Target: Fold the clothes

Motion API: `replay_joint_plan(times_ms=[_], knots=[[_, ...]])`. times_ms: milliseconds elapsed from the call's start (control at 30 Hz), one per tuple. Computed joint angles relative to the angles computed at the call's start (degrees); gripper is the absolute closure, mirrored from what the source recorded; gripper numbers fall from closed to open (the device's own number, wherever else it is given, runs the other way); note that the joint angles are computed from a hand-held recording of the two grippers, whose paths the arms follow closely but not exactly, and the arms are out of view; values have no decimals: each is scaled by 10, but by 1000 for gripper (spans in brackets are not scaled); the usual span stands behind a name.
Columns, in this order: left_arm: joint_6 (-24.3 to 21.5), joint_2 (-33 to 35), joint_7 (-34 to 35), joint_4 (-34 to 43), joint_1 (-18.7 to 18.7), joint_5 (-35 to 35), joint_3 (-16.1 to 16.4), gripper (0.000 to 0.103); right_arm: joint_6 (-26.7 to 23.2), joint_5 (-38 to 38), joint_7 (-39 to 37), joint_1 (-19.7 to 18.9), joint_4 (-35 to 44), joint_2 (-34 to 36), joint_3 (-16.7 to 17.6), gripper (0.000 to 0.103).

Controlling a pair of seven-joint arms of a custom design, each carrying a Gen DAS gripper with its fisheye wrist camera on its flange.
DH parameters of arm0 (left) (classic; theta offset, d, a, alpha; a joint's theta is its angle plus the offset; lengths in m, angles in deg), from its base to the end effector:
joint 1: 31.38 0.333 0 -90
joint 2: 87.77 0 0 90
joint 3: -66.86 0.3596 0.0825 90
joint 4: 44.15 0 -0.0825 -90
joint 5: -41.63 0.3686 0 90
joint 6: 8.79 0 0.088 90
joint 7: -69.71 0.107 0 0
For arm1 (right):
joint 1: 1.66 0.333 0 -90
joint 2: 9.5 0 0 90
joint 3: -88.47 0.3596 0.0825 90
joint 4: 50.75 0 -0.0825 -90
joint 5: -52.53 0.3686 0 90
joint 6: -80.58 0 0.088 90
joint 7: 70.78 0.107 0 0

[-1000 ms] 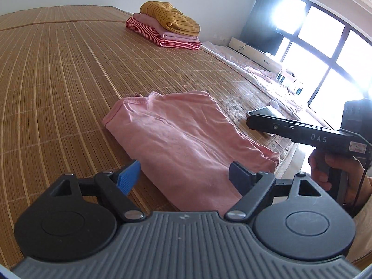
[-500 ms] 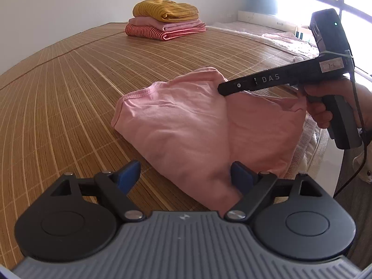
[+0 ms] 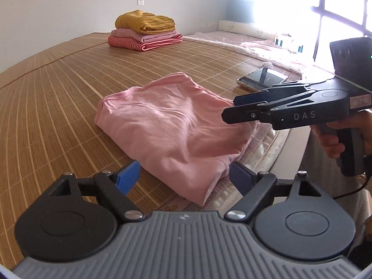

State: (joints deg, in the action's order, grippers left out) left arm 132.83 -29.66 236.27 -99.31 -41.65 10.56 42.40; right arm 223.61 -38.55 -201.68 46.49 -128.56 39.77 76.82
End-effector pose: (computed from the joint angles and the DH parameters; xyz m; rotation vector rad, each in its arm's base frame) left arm 0.7809 -0.3298 0.3642 -0.3616 2.6443 -1.2781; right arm 0.5962 0.5047 0.2730 -1.1399 1.7122 -0.8771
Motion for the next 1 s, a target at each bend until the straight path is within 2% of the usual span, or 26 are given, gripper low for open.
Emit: replay_joint_plan(times_ms=[33, 67, 100, 200, 300, 400, 467, 567, 600, 667, 733, 833, 867, 900, 933, 1000], knots=[[26, 0, -9, -11, 3, 21, -9, 15, -6, 26, -34, -6, 10, 6, 9, 50], [21, 4, -21, -2, 3, 28, -6, 15, -9, 49, -63, -10, 15, 10, 14, 50], [11, 6, -23, 9, -7, 12, 16, 15, -13, 76, -105, -15, 21, 14, 19, 51], [4, 9, -40, 18, 0, 20, 19, 15, -35, 121, -162, -6, 14, 12, 13, 52], [27, -7, -35, -10, 8, 21, 20, 15, -31, 102, -115, 11, -18, -3, -7, 51], [49, -22, -32, -36, 16, 22, 18, 15, -46, 82, -93, 24, -48, -24, -5, 50], [43, -27, -25, -43, 25, 17, 8, 15, -52, 73, -98, 27, -69, -41, 6, 48], [18, -29, -6, -46, 34, 8, -7, 15, -26, 91, -150, 5, -75, -48, 37, 47], [8, -26, -6, -41, 30, 9, -4, 15, -21, 105, -174, 0, -71, -44, 46, 47], [-7, -19, -11, -28, 18, 15, 5, 15, -7, 104, -169, 0, -60, -34, 41, 49], [1, -17, -13, -28, 10, 19, 12, 15, 8, 100, -162, -1, -44, -20, 34, 57], [44, -14, -18, -32, 4, 17, 16, 15, 16, 108, -176, -1, -26, -7, 24, 69], [49, -10, -24, -27, 2, 20, 19, 15, 26, 107, -179, -2, -24, -5, 21, 80], [40, -4, -35, -14, 0, 25, 22, 15, 30, 105, -177, 1, -23, -5, 16, 91], [31, 3, -46, -1, -1, 30, 26, 15, 38, 100, -168, 2, -28, -8, 12, 95], [15, 16, -66, 25, -4, 40, 31, 14, 33, 96, -165, 8, -37, -14, 7, 95]])
